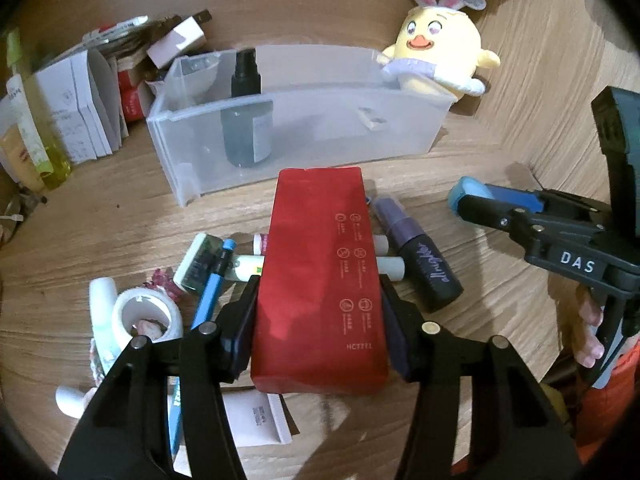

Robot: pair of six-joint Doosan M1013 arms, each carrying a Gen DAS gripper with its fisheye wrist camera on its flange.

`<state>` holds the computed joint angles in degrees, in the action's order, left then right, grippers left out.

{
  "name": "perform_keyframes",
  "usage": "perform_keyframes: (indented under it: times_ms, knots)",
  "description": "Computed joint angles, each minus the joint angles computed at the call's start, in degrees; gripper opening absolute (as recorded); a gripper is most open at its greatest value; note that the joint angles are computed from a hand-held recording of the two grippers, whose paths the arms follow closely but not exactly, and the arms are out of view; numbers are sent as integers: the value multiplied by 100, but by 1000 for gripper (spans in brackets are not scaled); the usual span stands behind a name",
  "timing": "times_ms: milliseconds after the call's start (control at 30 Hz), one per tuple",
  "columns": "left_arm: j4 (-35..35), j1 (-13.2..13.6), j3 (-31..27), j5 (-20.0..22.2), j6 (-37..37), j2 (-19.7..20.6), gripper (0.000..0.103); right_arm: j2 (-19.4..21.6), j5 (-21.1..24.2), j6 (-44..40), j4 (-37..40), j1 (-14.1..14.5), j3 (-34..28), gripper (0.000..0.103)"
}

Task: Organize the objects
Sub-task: 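Grasp the red pouch with the left tool and carry it over the clear box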

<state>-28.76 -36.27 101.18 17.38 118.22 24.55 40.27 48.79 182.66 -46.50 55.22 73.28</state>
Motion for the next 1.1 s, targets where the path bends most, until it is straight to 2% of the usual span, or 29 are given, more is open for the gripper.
perform_keyframes:
  times_ms: [133, 267, 567, 900, 1100]
  knots:
    - [-327, 35, 37, -99, 313, -66, 54, -17, 23, 83, -126, 24, 5, 37]
    - [-1212, 108, 52, -85, 1076, -137, 54, -32, 65, 135, -295, 48, -18, 37]
    - [-2323, 154, 33, -357, 2029, -250, 54, -131, 34, 478, -739, 78, 32, 37]
    - [-2519, 229, -96, -700, 2040, -259, 54, -154, -122, 789, -1174, 58, -10, 37]
    - [-2060, 269, -251, -810, 1482, -180, 54, -119, -101, 752, -1305, 12, -128, 37]
